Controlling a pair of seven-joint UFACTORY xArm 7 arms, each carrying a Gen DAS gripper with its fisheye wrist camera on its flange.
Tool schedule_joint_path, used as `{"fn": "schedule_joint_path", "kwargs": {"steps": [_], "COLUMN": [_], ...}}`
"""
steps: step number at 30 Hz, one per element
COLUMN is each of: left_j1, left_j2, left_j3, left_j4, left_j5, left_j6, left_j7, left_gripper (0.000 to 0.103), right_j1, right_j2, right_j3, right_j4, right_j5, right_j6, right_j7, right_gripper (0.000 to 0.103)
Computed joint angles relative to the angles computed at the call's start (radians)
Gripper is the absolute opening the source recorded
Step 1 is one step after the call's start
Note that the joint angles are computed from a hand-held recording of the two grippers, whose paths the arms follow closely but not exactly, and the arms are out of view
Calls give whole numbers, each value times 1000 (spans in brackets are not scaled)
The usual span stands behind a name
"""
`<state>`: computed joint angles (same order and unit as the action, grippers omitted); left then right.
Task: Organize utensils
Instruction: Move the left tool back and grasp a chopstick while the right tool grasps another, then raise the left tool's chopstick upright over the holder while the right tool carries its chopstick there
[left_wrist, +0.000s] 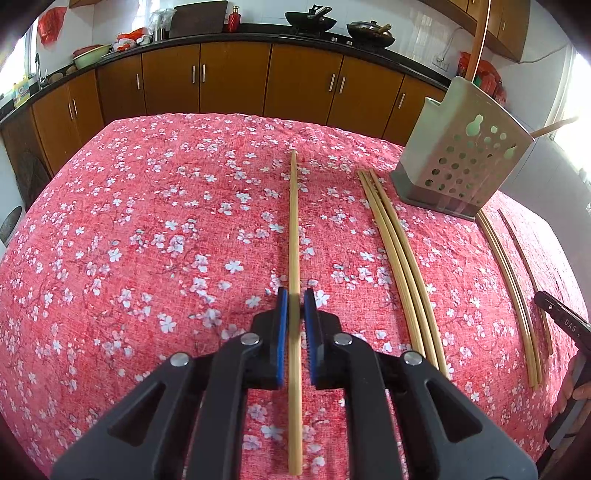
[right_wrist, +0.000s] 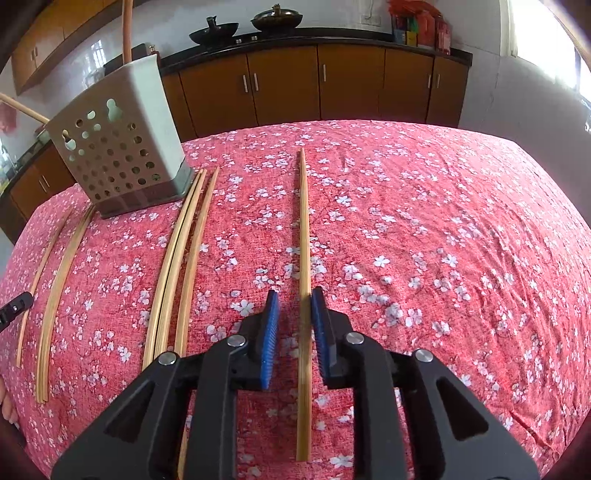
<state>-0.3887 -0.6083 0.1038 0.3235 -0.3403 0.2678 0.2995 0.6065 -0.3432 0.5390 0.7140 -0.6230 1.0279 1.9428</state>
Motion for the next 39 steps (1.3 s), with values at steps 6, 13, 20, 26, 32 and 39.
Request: {"fn": "schedule_joint_path", "kwargs": {"steps": [6,13,20,26,32,39], "left_j1": [12,40,35,-11,-61,-68], "left_j2": [-5,-70,-117,-270,-322,-309], "left_j3": [-17,-49,-31,28,57,49], "left_j4": [-1,-37,-40,-30,33,93], "left_j5": [13,69,87,50,9,5], "left_j6": [5,36,53,44,63,90], "left_j7": [-12,-44,-34,6,22,25], "left_gripper": [11,10,8,8,8,7], "right_j1": [6,21,5,-19,-82,-156], "right_j2": [1,-57,-114,-206,-260,-288], "right_j3": [-2,11,79,158,213,241], "right_j4": [5,-37,-27,41,103,130], "right_j5": [1,33,13,-46,-98,-119], "right_j6": [5,-4,49,198,247,212], "right_j7": [-4,40,56,47,-9,-57], "right_gripper": [24,8,7,7,7,7]}}
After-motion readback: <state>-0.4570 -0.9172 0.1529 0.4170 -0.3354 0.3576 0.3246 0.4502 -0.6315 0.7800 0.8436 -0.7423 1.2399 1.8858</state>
